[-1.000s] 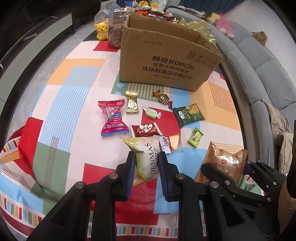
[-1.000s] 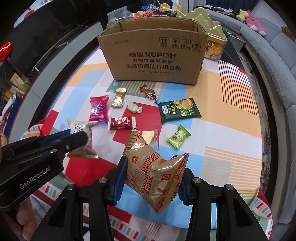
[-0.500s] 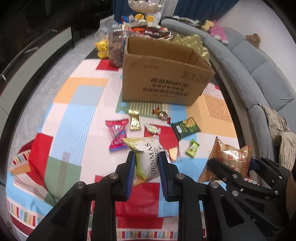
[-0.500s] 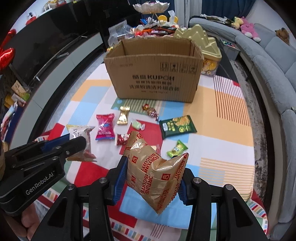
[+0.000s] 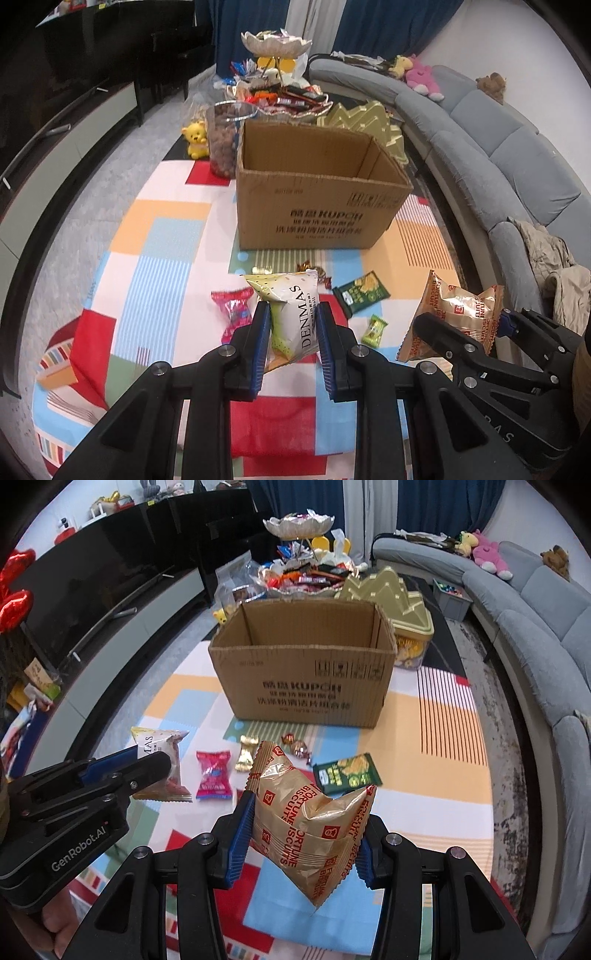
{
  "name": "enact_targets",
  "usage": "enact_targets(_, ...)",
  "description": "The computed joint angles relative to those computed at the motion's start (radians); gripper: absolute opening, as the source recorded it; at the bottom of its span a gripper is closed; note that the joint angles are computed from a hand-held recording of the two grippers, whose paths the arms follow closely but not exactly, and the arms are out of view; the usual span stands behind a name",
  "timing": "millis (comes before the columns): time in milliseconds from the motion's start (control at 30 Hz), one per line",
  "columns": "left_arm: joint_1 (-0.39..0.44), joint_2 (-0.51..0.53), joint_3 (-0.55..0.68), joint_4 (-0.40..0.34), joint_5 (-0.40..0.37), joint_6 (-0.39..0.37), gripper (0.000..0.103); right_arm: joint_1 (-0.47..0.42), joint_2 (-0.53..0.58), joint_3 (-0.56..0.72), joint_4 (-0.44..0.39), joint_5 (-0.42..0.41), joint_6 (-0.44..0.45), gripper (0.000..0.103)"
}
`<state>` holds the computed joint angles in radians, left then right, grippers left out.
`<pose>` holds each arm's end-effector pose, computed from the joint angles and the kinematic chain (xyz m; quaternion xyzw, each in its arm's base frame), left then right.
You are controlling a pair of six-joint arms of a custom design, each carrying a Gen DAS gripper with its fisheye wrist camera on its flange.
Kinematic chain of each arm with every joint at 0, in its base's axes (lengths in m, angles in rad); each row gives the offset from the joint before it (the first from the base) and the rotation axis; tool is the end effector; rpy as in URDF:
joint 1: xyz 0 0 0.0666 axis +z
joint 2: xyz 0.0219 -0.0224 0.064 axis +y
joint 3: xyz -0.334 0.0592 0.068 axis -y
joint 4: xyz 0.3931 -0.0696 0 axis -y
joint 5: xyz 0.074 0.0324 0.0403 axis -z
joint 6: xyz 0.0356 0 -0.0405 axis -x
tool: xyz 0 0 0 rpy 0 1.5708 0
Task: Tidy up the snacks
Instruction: 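Lift both packs and carry them over the open cardboard box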
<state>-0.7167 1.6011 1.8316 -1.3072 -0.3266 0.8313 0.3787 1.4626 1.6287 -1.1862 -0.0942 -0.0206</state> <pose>0.4096 -0.3422 0.4573 -0.0945 0.9529 -0.0559 0.2827 0.4618 0.1869 0.4416 -0.1838 0.9436 0.0983 0.2572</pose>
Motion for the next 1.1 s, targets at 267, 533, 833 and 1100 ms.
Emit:
enact_targets(267, 0.028, 0.040, 0.078, -0.019, 0.006, -0.044, 0.025, 0.000, 0.037, 0.069, 0.007, 0.003, -0.006, 0.049)
enact_targets(533, 0.059, 0.092, 0.169, -0.028, 0.009, -0.102, 0.025, -0.006, 0.097, 0.165, 0.012, 0.009, -0.004, 0.049)
enact_targets(833, 0.102, 0.183, 0.311, -0.057, 0.020, -0.171, 0.025, -0.017, 0.193, 0.314, 0.007, 0.019, -0.002, 0.049)
enact_targets(1100, 0.135, 0.282, 0.465, -0.083, 0.019, -0.225, 0.025, -0.023, 0.291, 0.463, -0.018, 0.023, 0.005, 0.049)
